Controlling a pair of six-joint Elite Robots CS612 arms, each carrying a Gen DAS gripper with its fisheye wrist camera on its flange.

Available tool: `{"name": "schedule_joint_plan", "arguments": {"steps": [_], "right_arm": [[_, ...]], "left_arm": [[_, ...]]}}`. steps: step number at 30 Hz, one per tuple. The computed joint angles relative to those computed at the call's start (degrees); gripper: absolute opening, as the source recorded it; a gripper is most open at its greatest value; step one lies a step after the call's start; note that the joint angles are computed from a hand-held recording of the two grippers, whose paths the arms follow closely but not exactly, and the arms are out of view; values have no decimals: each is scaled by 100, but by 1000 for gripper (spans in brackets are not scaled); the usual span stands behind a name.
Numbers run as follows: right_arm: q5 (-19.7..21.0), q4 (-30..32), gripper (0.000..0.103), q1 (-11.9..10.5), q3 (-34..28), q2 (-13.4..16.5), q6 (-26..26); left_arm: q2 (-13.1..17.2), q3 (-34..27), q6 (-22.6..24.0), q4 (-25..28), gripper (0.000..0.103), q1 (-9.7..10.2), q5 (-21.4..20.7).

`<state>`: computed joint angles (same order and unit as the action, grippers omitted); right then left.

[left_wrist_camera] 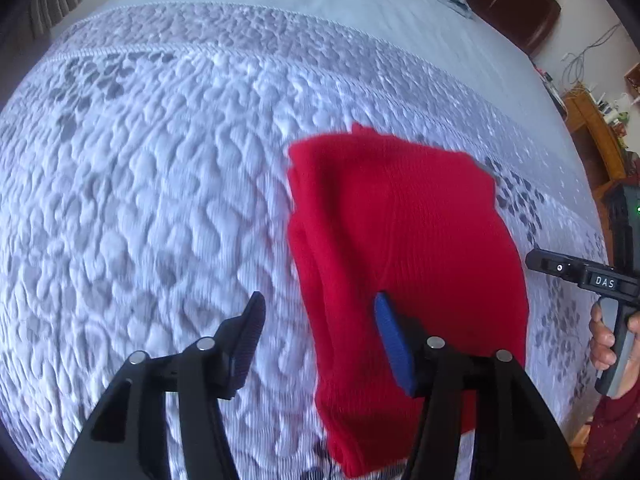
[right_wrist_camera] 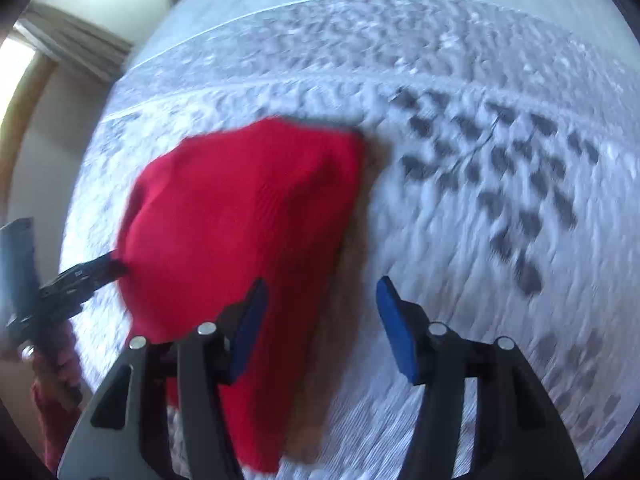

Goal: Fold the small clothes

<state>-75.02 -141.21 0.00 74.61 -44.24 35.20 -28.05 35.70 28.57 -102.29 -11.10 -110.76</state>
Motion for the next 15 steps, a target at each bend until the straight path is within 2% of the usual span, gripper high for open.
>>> {"name": "schedule_joint_plan", "arguments": {"steps": [2,4,6,8,10,12,13,15], "right_arm": [[440,-283,59,81,319,-134,-30],[648,-410,59,162,492,-190,-48],[728,-349,59,254,560,-197,-92],[636,-191,58,341,575,-187,-69],[728,-234,48,375,614,-143,2],[848,-484,39,370,758,-134,222],[881,-585,25,368,789,-128,274],[1102,-808,19,333,874,-132,458]], "left_arm": [[-243,490,194,-86,57,41,4],[-438,893,355,-195,57,55,20],[-588,1232,445,-265,55,62,25],[-665,1421,525,-311,51,51,98],[-740,1616,505,-547,47,51,104],[-738,1608,485,-500,35,66,-16],[-727,1584,457,-432,30,70,-67],[-768,1685,431,-570,29,53,-8]]}}
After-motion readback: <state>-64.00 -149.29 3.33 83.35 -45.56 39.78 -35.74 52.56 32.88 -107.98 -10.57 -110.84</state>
